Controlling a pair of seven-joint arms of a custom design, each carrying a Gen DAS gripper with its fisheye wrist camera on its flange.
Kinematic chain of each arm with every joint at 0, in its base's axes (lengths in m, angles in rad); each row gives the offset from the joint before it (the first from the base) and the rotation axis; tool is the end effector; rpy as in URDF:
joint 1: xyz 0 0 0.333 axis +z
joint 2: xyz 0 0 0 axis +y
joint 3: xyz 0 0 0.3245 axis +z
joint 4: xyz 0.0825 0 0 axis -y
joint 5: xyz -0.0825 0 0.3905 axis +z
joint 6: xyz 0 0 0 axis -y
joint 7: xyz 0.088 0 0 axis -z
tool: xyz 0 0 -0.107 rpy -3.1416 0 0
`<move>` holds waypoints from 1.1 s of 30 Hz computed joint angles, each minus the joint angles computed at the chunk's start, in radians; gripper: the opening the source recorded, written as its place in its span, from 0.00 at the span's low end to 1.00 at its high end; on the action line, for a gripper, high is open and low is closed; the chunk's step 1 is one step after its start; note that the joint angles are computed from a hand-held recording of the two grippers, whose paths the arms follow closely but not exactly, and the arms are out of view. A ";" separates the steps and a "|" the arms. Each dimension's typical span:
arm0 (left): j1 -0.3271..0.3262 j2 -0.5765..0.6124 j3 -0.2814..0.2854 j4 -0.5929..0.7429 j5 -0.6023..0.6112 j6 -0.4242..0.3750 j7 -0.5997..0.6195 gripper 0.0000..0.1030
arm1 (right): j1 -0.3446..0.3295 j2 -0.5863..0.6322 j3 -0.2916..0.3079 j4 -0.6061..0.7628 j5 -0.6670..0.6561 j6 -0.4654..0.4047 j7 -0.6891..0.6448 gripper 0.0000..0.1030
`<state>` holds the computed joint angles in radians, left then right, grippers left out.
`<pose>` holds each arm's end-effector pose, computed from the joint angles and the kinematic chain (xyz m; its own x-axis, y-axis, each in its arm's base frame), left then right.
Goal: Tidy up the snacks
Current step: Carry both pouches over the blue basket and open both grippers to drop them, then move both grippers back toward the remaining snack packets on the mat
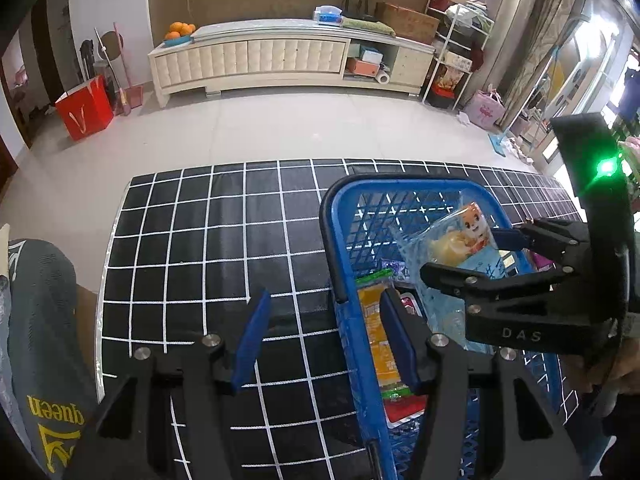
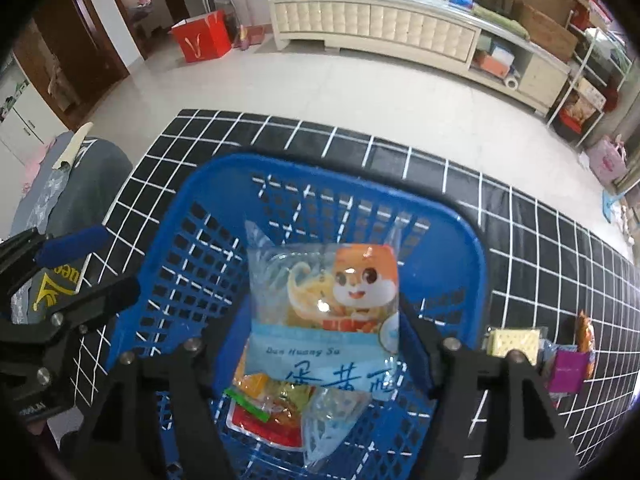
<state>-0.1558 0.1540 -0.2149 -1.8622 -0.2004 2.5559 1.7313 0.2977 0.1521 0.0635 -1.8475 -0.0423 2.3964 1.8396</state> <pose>0.6085 -0.2258 0.5025 -0.4046 -0.9052 0.1299 -0.8033 0.2839 -0.5236 0.6020 0.2249 0.4894 0.1292 -0.9888 -0.0748 -0.9204 -0.0915 -0.3802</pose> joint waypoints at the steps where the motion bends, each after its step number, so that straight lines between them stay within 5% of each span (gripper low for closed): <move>1: -0.001 -0.002 0.000 -0.002 0.003 0.001 -0.001 0.52 | 0.003 -0.011 -0.002 -0.011 -0.015 0.012 0.009 0.74; 5: -0.009 -0.016 0.003 -0.010 0.030 0.007 -0.026 0.52 | 0.005 -0.047 0.000 -0.037 -0.038 0.056 0.019 0.83; 26: -0.094 -0.243 -0.020 -0.149 0.001 0.003 -0.053 0.52 | -0.059 -0.497 0.026 -0.333 -0.125 0.008 0.105 0.84; 33: -0.155 -0.293 -0.053 -0.161 0.048 0.016 -0.107 0.65 | -0.113 -0.705 0.024 -0.468 -0.125 -0.022 0.104 0.84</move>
